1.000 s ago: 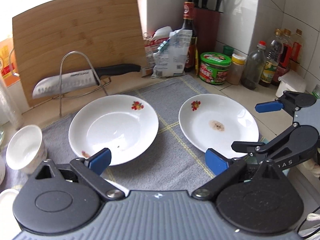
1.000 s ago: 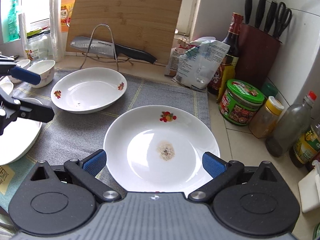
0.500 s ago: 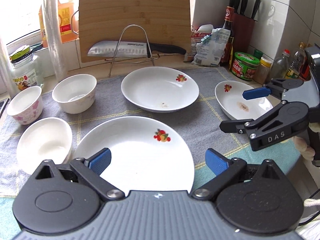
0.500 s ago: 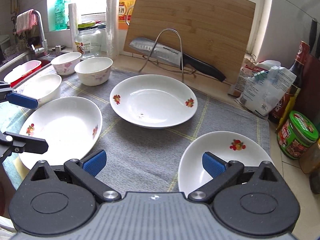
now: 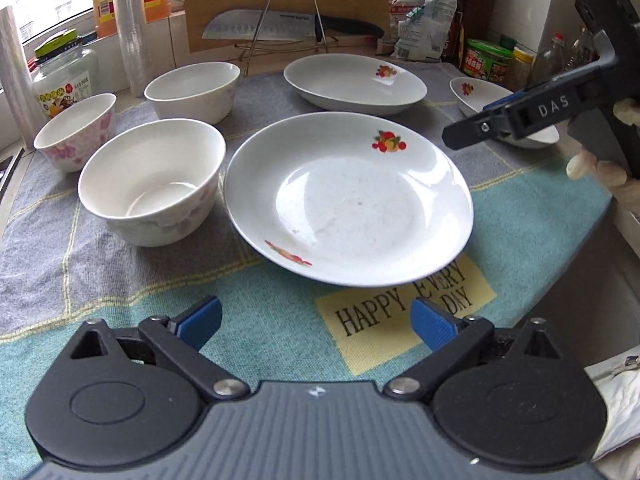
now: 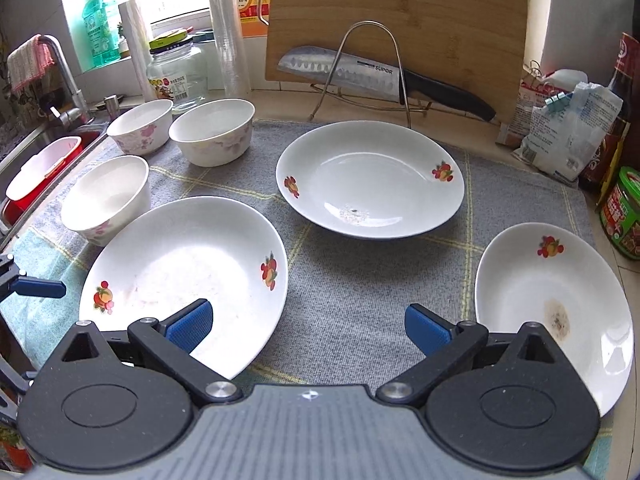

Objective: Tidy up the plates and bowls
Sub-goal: 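Move the right tool toward the rim of the large flower-pattern plate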

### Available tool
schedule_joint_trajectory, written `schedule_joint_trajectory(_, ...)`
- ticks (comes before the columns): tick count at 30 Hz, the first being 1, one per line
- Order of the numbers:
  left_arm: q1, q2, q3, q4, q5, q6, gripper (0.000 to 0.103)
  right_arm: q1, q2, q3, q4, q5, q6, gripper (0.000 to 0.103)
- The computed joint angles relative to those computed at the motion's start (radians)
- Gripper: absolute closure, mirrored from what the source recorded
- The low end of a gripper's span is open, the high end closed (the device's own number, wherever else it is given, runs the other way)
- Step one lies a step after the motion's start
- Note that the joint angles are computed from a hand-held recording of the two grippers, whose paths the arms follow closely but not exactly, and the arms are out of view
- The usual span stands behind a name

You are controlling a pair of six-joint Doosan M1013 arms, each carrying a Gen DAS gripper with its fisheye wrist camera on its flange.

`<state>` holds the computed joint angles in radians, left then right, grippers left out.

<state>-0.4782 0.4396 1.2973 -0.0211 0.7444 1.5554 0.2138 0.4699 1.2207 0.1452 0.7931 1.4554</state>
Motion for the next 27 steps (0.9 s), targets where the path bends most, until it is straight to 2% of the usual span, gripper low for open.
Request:
schedule_joint_trajectory(2,0.001,0.006,-0.001,-0.021,0.006,0.045,0.003,0.005,0.002,-0.002,-0.005,0.016,0.012,0.0)
schedule_joint_trajectory(7,0.0,0.018,0.002,-0.052,-0.032,0.118,0.001,0.006,0.015,-0.024,0.015,0.082,-0.008,0.0)
schedule_joint_trajectory(12,-0.003,0.034,-0.014,-0.053,-0.053,0.14,0.001,-0.004,0.042,-0.055,0.065,0.138,-0.055,0.0)
schedule_joint_trajectory(21,-0.008,0.045,-0.025,-0.018,-0.066,0.087,0.0,-0.039,0.121,-0.16,0.243,0.292,-0.203,0.0)
schedule_joint_trajectory(27,-0.014,0.046,-0.024,0.012,-0.07,0.042,0.0,-0.044,0.164,-0.23,0.286,0.348,-0.277,0.0)
